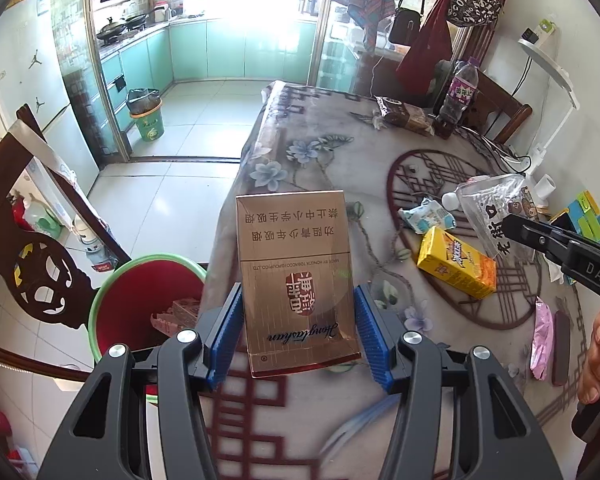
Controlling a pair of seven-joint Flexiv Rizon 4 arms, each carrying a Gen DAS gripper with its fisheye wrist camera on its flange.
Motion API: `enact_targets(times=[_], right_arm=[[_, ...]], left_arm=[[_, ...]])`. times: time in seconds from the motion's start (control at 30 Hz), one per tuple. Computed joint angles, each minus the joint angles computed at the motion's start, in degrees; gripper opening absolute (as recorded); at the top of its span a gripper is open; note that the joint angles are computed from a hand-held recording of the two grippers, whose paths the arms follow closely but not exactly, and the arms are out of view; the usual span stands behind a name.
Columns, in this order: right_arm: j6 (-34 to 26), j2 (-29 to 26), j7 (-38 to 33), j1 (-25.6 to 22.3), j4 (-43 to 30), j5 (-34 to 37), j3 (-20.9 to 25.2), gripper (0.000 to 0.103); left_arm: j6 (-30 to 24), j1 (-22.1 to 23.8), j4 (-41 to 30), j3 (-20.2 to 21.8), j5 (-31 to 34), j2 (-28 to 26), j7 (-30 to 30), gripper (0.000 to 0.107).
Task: Collect trash
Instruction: 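Carry the brown cigarette box and clear wrapper over the red bucket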
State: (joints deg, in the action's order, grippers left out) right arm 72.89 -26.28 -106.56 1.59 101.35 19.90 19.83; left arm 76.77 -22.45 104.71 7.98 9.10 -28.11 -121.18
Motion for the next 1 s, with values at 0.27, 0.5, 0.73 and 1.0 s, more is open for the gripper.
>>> enact_targets(times=[0.27, 0.5, 0.73, 1.0], right_arm=[[1.53, 0.52, 7.15, 5.45, 2.49, -4.80, -2.19, 0.010], [1.97, -0.09, 10.33, 7.57, 3.10, -7.11, -0.59, 0.010], [2.09, -0.91, 10.80, 8.89, 2.14, -8.05, 1.16, 0.010], [1.45, -2.20, 10.73, 11.04, 0.01, -9.31, 2.43, 0.010]], left_arm=[[4.64, 6.50, 5.27, -4.80, -5.43, 0.73, 8.05, 0.052], [5.95, 8.37, 8.77, -4.79, -9.35, 1.46, 12.78, 0.052], [7.24, 9.01, 11.18, -2.85, -10.67, 2.13, 14.04, 0.052], [7.59, 9.81, 13.12, -0.60, -10.74, 2.90, 13.94, 0.052]])
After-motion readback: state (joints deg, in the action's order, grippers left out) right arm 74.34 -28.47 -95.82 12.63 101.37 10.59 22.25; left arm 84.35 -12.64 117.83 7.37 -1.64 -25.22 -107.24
